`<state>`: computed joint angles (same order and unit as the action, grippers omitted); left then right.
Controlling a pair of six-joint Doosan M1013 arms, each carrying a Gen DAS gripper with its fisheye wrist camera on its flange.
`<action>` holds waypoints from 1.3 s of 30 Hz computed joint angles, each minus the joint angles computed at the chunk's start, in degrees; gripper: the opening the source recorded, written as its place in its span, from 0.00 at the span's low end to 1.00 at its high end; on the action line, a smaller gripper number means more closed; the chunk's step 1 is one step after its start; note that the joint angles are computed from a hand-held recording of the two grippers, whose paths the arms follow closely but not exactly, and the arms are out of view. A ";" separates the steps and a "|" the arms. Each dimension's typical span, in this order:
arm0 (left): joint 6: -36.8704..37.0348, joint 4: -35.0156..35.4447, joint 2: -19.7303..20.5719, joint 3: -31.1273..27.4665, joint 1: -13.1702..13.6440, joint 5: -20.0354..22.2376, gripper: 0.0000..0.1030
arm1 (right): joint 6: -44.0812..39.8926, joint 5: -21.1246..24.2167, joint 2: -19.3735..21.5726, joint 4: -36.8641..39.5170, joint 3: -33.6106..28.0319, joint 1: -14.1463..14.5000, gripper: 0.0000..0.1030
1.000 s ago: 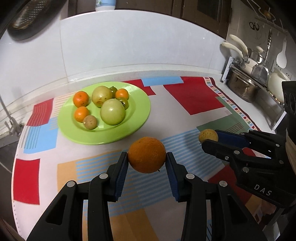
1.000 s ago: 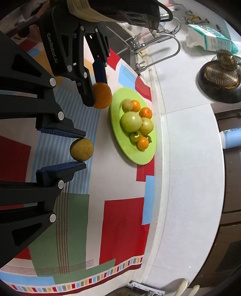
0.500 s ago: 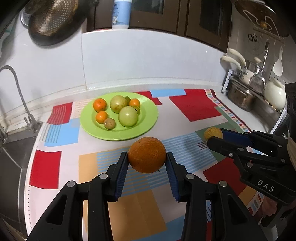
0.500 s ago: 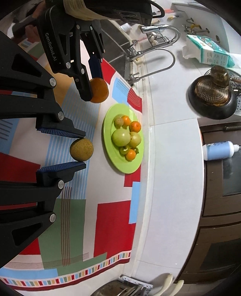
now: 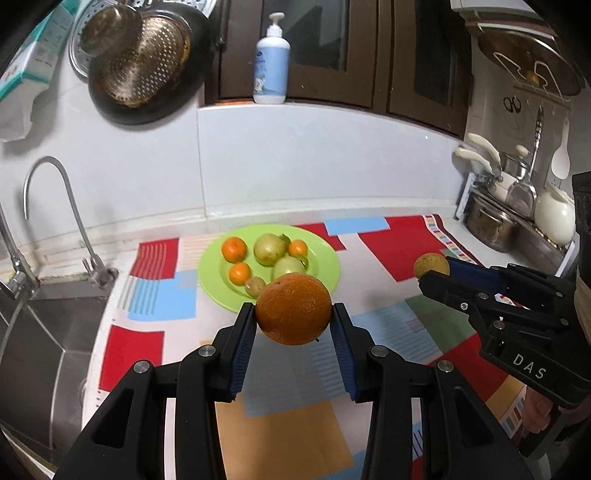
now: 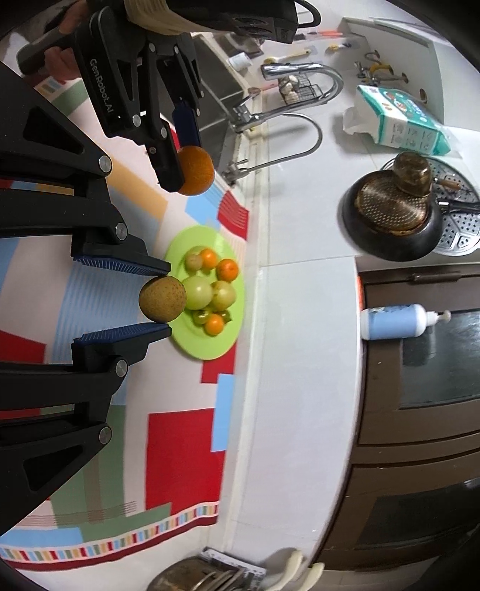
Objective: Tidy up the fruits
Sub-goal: 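Carry the orange and yellow fruit onto the green plate and open both tools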
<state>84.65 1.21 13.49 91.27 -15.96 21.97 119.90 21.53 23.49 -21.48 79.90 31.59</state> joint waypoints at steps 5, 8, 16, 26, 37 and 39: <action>-3.39 4.01 0.54 -0.95 0.47 -0.26 0.39 | 0.13 -0.67 1.12 -0.44 -1.90 0.03 0.27; -4.24 5.16 1.21 -1.79 0.89 -0.01 0.39 | 0.01 -0.43 2.05 -0.31 -3.24 0.01 0.27; -0.14 2.06 4.26 -5.54 2.09 1.64 0.39 | -3.10 1.64 5.31 2.44 -7.79 -0.66 0.27; 6.44 -3.56 10.17 -12.20 3.00 5.05 0.39 | -9.33 5.56 10.20 8.29 -14.27 -2.60 0.27; 10.29 -7.54 16.34 -18.30 3.80 9.32 0.39 | -16.05 10.31 16.23 16.90 -21.26 -4.74 0.27; 11.56 -8.57 17.12 -19.12 3.92 9.96 0.40 | -16.53 10.92 17.09 17.41 -22.22 -4.88 0.27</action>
<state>96.21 -7.36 30.61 72.15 -12.04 31.93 103.38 32.45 40.58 -4.07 57.68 26.70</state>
